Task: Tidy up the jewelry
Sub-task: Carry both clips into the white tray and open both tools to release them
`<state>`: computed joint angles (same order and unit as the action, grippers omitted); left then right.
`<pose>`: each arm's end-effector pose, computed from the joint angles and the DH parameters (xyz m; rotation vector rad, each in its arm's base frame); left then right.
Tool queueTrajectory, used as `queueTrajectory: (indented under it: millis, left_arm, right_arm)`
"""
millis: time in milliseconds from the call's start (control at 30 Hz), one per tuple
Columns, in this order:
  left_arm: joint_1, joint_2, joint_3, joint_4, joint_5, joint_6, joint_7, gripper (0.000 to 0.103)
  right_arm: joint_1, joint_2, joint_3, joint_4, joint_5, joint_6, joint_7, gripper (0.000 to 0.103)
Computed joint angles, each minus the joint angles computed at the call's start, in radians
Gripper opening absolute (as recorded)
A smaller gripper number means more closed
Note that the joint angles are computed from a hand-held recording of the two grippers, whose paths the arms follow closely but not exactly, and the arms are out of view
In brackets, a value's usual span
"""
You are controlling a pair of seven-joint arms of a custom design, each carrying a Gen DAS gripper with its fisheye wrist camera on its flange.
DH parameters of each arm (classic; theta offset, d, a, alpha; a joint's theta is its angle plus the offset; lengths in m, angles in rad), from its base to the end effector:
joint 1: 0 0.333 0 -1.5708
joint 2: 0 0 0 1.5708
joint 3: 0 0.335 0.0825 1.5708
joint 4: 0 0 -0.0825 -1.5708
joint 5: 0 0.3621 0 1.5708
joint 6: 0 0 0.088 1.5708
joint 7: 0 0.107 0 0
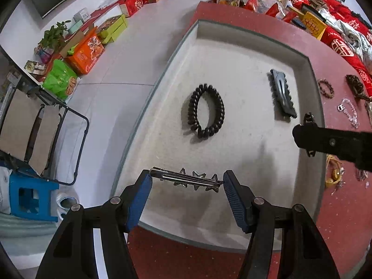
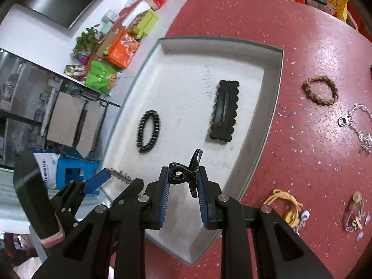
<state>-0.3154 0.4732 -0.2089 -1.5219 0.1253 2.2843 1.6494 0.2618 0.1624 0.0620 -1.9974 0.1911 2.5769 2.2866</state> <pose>0.6238 -0.3266 0.4479 -1.3301 2.6289 -0.3645 0.5762 0.1881 0.4554 -1.3381 2.3484 0.0412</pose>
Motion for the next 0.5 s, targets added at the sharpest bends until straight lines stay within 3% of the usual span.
queueTrajectory:
  millis: [500]
  left_arm:
    - [-0.023,0.005,0.007,-0.007,0.04,0.0,-0.032,0.066]
  right_arm:
    - [-0.001,0.064,-0.004,0.038,-0.019,-0.065,-0.001,0.026]
